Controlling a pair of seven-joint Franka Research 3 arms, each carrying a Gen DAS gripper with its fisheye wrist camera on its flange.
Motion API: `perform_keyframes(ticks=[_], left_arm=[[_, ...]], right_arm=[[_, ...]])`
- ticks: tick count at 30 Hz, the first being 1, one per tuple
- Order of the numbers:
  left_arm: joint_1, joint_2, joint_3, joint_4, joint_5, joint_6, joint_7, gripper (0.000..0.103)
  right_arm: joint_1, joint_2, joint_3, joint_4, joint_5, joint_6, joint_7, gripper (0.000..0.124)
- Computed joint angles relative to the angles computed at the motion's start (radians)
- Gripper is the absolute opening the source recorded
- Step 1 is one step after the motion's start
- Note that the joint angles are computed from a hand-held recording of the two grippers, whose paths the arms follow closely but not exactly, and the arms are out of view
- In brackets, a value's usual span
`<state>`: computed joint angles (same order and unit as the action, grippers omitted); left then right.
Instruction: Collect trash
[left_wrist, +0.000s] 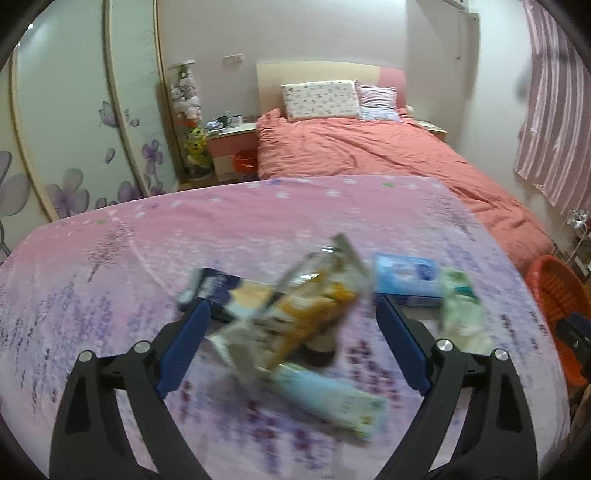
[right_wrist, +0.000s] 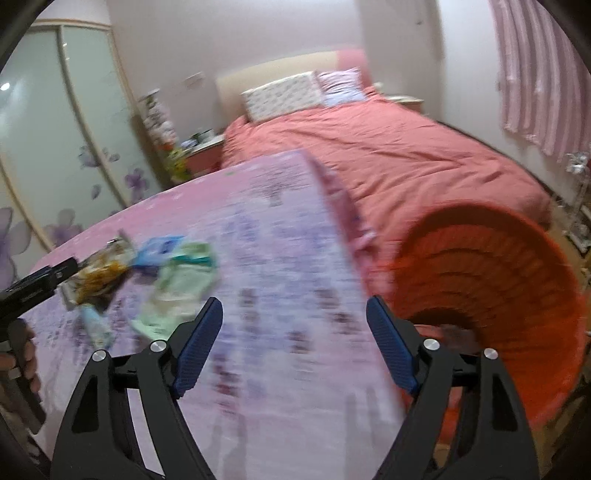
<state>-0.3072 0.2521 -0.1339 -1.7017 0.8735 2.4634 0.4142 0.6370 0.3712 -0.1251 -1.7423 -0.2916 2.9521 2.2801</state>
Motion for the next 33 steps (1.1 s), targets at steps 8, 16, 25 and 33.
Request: perform_keyframes(ticks=[8,16,25,33], left_arm=[[0.044,0.026,0.001,0.012,-0.082,0.049,0.139,0.089],[0.022,0.100,0.016,0.088,-0.118,0.019,0.244,0.089],[0.025,0.146,0.011,0.125,-0.213,0.020,0.352,0.062],[0.014,0.076,0.034,0.045,-0.169,0.113,0.256,0.020]], right_arm=[[-0.026,0.225,0.130,0.354,0.158,-0.215,-0.200,0.079],[0.062,0.315,0.046,0.507,0.091,-0.350,-0.176,0.012],[0.049,0.231,0.053,0.368,0.063,-0.293,-0.159,0.007],[0.049,0.197,0.055,0.311,0.043,-0.274,-0.117,0.007]])
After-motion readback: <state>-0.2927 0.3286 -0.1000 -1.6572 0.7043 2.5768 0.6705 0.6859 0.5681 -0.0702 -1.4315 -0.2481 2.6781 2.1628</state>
